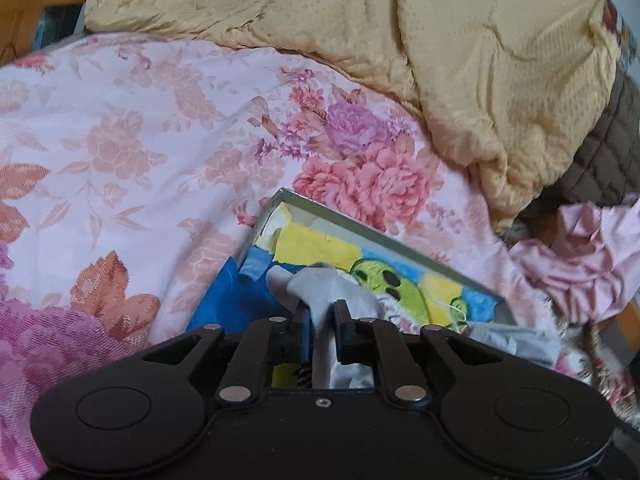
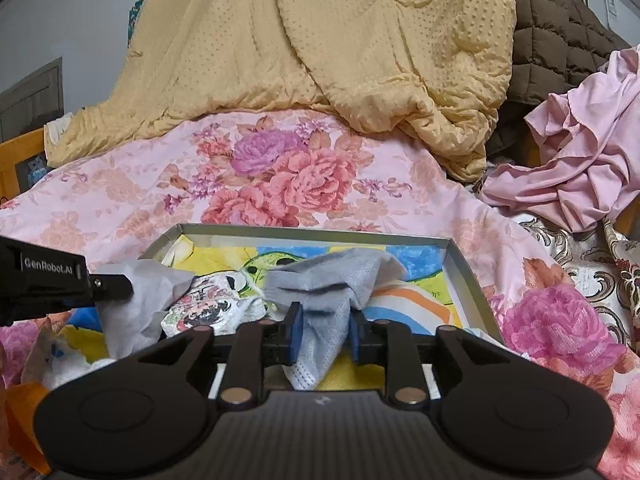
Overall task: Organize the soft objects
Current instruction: 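Carry the mask packet and grey mask over the tray and lower them in, then open both grippers above the tray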
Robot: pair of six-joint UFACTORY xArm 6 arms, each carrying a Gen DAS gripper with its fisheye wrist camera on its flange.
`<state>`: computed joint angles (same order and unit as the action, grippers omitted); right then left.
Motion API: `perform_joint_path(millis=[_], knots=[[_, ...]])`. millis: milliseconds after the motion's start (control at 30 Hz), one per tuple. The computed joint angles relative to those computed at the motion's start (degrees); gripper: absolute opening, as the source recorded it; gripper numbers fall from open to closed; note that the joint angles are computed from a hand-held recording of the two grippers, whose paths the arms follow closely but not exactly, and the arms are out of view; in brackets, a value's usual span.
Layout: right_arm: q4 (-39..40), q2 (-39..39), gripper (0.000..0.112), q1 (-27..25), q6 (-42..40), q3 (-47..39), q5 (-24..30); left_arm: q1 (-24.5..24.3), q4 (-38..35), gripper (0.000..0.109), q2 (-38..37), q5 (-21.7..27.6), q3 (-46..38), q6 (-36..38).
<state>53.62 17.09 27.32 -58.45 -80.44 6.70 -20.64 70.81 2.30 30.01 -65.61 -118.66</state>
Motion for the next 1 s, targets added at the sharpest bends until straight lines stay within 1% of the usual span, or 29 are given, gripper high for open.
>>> perform_joint_path(millis=[67, 133, 233, 300, 333, 400, 533, 600, 667, 767, 833, 1000], knots=[[-1.22, -0.41, 0.037, -0.1, 1.32, 0.48, -0.11, -0.7, -1.97, 0.018, 0.26, 1.1, -0.5, 2.74], [-1.62, -0.95, 0.045, -0.29, 2.21, 0.89, -0.03, -1.15, -3.18, 0.019, 0.29, 1.6, -0.63, 3.88], [-2.42, -2.1, 0.053, -0.46, 3.61, 1.81, -0.78, -1.98, -4.83, 0.027, 0.23, 2.66, -1.0, 6.02], [-1.78, -3.06, 0.056, -0.61, 3.46, 2.42, -0.98, -2.66, -5.42, 0.036, 0.08, 3.48, -1.26, 7.2], [-1.46, -3.58, 0.057, -0.66, 3.39, 2.8, -1.02, -3.09, -5.67, 0.037, 0.0, 4.05, -1.43, 7.86], [-0.5, -4.8, 0.061, -0.74, 3.03, 3.75, -1.18, -3.98, -5.65, 0.045, -0.29, 5.12, -1.56, 8.44], [3.15, -7.28, 0.069, -0.55, -0.52, 5.52, -2.3, -6.41, -4.6, 0.051, -1.43, 8.4, -1.56, 8.72], [5.4, -8.53, 0.074, -0.39, -2.59, 6.2, -2.67, -7.9, -2.68, 0.06, -2.59, 10.44, -0.91, 7.72], [8.05, -10.13, 0.076, -0.51, -4.57, 6.99, -2.19, -9.79, -0.76, 0.065, -4.01, 13.47, -0.14, 7.47], [12.27, -12.83, 0.081, -0.62, -8.12, 8.51, -1.79, -12.08, 0.55, 0.07, -6.05, 16.96, 0.85, 7.96], [14.72, -14.81, 0.085, -0.68, -10.42, 9.85, -1.77, -13.03, 0.86, 0.074, -7.45, 18.13, 1.49, 7.54], [17.85, -19.52, 0.09, -1.17, -13.35, 13.31, -1.26, -16.35, 1.88, 0.081, -10.18, 22.36, 2.5, 7.29]])
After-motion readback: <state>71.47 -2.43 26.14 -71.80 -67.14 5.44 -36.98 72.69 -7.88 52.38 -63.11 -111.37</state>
